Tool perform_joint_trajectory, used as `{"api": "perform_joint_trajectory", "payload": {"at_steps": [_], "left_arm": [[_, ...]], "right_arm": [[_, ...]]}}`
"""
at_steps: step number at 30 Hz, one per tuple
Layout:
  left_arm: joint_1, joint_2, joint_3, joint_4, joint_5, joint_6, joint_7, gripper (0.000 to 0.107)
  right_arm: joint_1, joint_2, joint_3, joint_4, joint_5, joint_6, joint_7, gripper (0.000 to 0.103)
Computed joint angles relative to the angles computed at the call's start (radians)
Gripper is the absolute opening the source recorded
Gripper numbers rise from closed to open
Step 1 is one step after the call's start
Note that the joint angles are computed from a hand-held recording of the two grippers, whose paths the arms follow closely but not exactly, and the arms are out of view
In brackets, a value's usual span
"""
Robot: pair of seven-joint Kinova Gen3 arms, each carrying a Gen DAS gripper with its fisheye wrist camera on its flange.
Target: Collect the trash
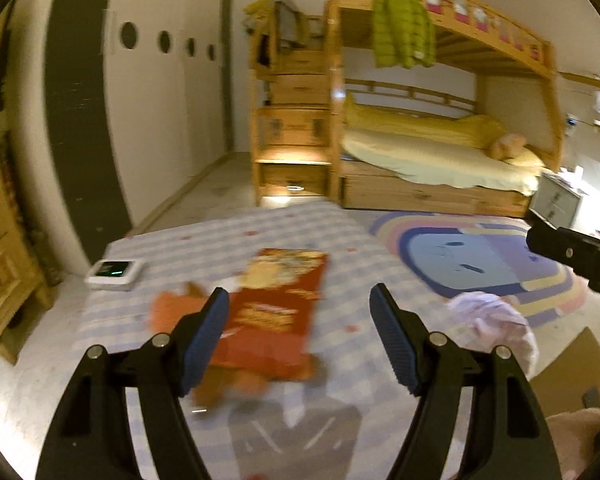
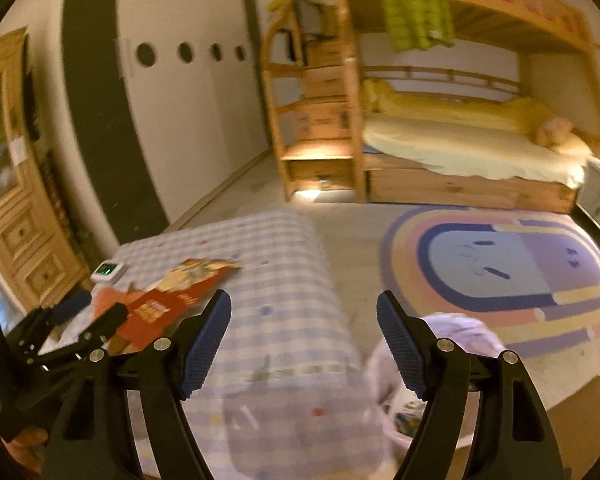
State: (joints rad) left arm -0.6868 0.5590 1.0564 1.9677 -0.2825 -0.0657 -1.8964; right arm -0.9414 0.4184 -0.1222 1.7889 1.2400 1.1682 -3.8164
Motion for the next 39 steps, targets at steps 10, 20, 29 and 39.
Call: {"api": "perform_joint_trajectory", "payload": {"at_steps": [10, 20, 29, 39], "left_arm": [[0.01, -0.034, -0.18, -0.072, 0.046, 0.035, 0.032, 0.071], [0.058, -0.041, -0.305, -0.106, 0.133, 0.067, -0.03, 0.071], [0.059, -0.033, -0.294, -0.111, 0.194, 0.084, -0.105, 0.071], [0.076, -0.024, -0.305, -0.13, 0.255, 0.114, -0.161, 0.071]], "right_arm": [[0.053, 0.138, 0.059, -0.204, -0.007, -0.237, 0.27, 0.075], [0.048, 0.207, 0.115, -0.286, -0.135, -0.386, 0.452, 0.07], [0.071, 0.273, 0.157, -0.414, -0.315, -0.435, 0.622, 0.071], [0.107, 0.315, 0.204, -0.48, -0.502, -0.499, 0.788, 0.072]]}}
